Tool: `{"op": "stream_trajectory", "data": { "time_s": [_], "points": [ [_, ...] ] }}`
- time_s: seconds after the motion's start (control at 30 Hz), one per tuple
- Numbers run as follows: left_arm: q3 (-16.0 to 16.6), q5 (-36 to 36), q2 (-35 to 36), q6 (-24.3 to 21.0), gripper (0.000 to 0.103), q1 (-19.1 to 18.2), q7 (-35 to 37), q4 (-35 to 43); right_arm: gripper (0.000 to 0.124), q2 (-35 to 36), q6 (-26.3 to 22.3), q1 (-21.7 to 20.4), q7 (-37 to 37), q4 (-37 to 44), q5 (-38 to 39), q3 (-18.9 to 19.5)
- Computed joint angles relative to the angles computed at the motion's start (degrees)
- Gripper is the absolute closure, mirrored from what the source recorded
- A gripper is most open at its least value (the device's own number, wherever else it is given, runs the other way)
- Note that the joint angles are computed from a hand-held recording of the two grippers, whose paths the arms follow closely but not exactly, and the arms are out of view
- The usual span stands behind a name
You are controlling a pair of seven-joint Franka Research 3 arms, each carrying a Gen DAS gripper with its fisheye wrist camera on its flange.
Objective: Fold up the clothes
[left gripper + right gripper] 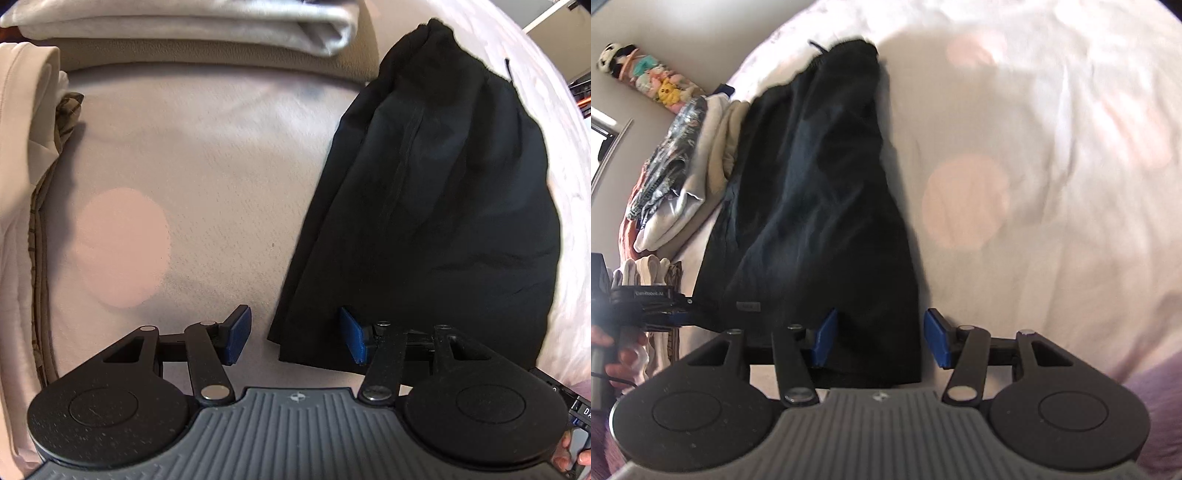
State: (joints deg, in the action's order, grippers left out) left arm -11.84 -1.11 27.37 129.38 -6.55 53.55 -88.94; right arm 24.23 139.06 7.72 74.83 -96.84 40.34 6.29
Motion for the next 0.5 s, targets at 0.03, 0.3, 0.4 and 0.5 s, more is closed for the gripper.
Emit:
{"op": "stream_trajectory", "data": {
  "time_s": [0.03, 0.3, 0.4, 0.5],
  "points": [
    [0.18, 0.52, 0.37, -0.35, 0.052, -0.3, -0.3, 0.45, 0.068, 0.66, -0.95, 0.05, 0.64, 0.69, -0.04, 0.05],
    [1.58, 8.04, 1.97, -2.19, 0.093, -3.85, -2.6, 3.64, 0.103, 2.13, 0.99, 2.91, -0.58, 1.57, -4.69, 0.24],
    [1.68, 9.98, 2.34, -2.78, 0.1, -4.9, -2.9, 4.8, 0.117, 1.94, 1.34, 1.69, -1.92, 0.94, -2.22, 1.16],
    [0.84, 7.8, 1.39, -1.79, 0.102, -4.0, -3.61, 4.18, 0.119, 0.87, 1.8, 0.21, -3.81, 0.12, 1.4, 1.89]
  ]
}}
